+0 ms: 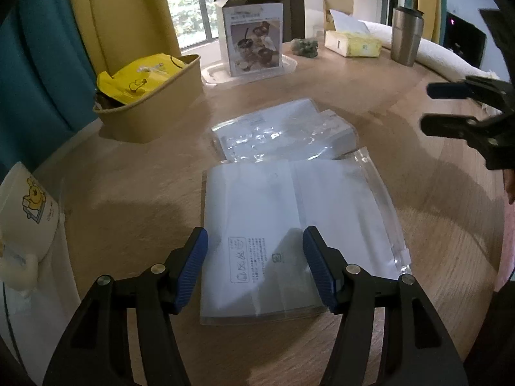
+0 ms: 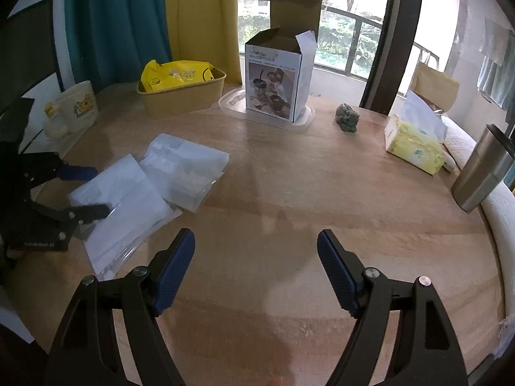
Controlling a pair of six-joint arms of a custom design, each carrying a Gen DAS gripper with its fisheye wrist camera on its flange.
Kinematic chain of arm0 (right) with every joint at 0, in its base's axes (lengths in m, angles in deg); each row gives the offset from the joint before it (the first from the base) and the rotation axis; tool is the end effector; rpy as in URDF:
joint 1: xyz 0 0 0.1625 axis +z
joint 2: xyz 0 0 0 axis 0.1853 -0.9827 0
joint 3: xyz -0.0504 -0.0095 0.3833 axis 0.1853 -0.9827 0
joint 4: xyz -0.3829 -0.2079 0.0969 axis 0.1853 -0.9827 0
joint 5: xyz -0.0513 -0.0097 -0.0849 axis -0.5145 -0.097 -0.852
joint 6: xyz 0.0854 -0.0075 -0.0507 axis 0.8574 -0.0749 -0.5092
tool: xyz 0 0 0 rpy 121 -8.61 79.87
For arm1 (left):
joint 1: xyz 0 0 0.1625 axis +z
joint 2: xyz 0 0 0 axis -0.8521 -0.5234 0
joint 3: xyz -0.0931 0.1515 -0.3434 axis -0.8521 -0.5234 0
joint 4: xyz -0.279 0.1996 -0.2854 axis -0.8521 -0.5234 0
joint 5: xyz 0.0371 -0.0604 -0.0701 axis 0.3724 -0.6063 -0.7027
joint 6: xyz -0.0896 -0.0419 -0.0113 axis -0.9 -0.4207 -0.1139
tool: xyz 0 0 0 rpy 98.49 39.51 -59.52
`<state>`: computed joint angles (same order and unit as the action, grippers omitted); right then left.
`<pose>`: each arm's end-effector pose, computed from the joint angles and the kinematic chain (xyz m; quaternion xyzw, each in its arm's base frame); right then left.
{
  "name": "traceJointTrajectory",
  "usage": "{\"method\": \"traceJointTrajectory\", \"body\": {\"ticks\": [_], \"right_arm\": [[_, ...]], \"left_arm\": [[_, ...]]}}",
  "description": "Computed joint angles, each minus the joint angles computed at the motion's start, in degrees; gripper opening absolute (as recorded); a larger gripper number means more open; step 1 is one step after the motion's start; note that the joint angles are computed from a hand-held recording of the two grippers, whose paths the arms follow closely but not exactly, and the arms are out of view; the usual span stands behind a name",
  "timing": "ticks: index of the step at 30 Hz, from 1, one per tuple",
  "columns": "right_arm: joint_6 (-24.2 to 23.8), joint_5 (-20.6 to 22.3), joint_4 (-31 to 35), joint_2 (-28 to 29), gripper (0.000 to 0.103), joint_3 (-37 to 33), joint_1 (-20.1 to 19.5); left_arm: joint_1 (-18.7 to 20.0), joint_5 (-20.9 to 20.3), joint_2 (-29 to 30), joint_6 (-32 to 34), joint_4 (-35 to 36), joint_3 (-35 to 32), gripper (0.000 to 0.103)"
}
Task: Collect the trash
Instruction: 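Move both open grippers back over the remaining white bags on the table, then grasp a clear bag with the left gripper while the right grasps a white bag stack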
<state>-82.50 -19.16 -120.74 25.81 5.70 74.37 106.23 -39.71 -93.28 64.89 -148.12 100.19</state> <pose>0.0580 -0.7615 0.3170 0.4656 -0.8429 0.1909 0.1904 -0.3191 -0.6778 -0.0017 0.1427 0.8556 -0.2937 0.4017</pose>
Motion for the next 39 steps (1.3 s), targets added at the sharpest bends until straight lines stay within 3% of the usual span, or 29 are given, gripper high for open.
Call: {"method": "traceJointTrajectory", "body": {"ticks": [4,7,8,12,18,22,26,29,34,39], "right_arm": [[0.26,-0.32,0.61,1.65,0.078,-1.58,0.59],[0.04,-0.38,1.2,2.56,0.078,-2.29,1.07],[-0.1,-0.47,1.32,2.81,0.078,-2.43,1.22],[-0.38,-0.7,1.8,3.75,0.078,-3.05,1.7],[-2.52,-3.09,-0.55,5.1,0.078,-2.97,2.88],[-5.5,-3.11,-1.67,5.53,0.078,-2.05,3.46],[-11.06,-4.59,-4.86,6.54,0.078,-0.12,4.37],[-18.22,-5.64,-8.0,7.5,0.079,1.41,5.09],[-25.39,-4.23,-5.05,9.6,0.09,-0.94,5.84],[-26.82,-4.05,2.56,14.12,0.094,-8.77,6.79]], "left_arm": [[-0.17,-1.06,0.11,2.5,-1.59,0.19,0.051],[-0.51,-0.62,0.75,4.37,-1.93,-0.18,0.029],[-0.63,-0.19,0.96,4.62,-1.69,-0.35,0.018],[-0.73,-1.69,0.51,6.53,-3.71,0.35,0.006],[-1.49,-2.3,-1.73,8.18,-12.28,4.56,0.004],[-2.42,-0.34,-4.82,7.2,-18.16,8.77,0.004],[-3.18,2.37,-7.39,5.66,-21.8,12.07,0.004],[-3.34,3.86,-8.44,4.49,-22.95,13.41,0.004],[-2.75,4.59,-10.07,1.48,-23.66,15.61,0.004],[-2.27,5.14,-10.77,-0.11,-24.83,16.46,0.004]]}}
